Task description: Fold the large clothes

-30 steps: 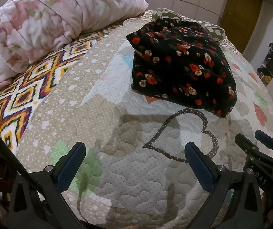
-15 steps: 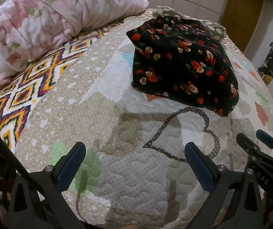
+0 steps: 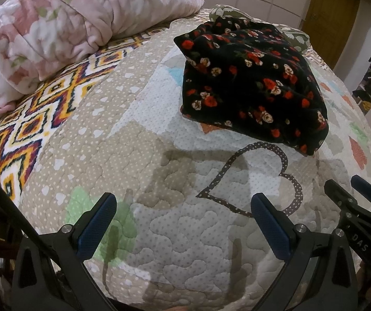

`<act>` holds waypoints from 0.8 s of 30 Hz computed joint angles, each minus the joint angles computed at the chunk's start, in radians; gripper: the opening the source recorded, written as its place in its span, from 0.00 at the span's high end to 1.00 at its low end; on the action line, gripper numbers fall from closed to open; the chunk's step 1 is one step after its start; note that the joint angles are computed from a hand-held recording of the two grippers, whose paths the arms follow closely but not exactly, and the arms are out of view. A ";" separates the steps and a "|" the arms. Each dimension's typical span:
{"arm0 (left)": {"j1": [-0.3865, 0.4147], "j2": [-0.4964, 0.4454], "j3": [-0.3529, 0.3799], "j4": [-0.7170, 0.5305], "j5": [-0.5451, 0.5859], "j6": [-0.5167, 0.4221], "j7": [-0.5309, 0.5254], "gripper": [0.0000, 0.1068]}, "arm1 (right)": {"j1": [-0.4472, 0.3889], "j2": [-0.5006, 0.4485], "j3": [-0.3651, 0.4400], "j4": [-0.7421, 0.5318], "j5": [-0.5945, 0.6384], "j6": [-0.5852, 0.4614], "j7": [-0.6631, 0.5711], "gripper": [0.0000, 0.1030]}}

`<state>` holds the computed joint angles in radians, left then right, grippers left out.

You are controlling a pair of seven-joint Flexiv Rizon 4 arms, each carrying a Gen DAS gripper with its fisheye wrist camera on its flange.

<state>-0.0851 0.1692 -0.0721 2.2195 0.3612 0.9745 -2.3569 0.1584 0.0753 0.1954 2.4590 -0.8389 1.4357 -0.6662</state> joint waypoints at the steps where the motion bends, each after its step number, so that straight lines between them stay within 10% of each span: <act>1: 0.001 -0.002 0.000 -0.002 0.001 0.000 0.001 0.04 | 0.000 0.000 0.000 0.000 0.000 0.001 0.000 0.30; 24: -0.002 0.000 -0.007 -0.012 0.018 -0.001 -0.009 0.04 | -0.010 -0.005 -0.007 0.000 -0.060 0.008 0.043 0.29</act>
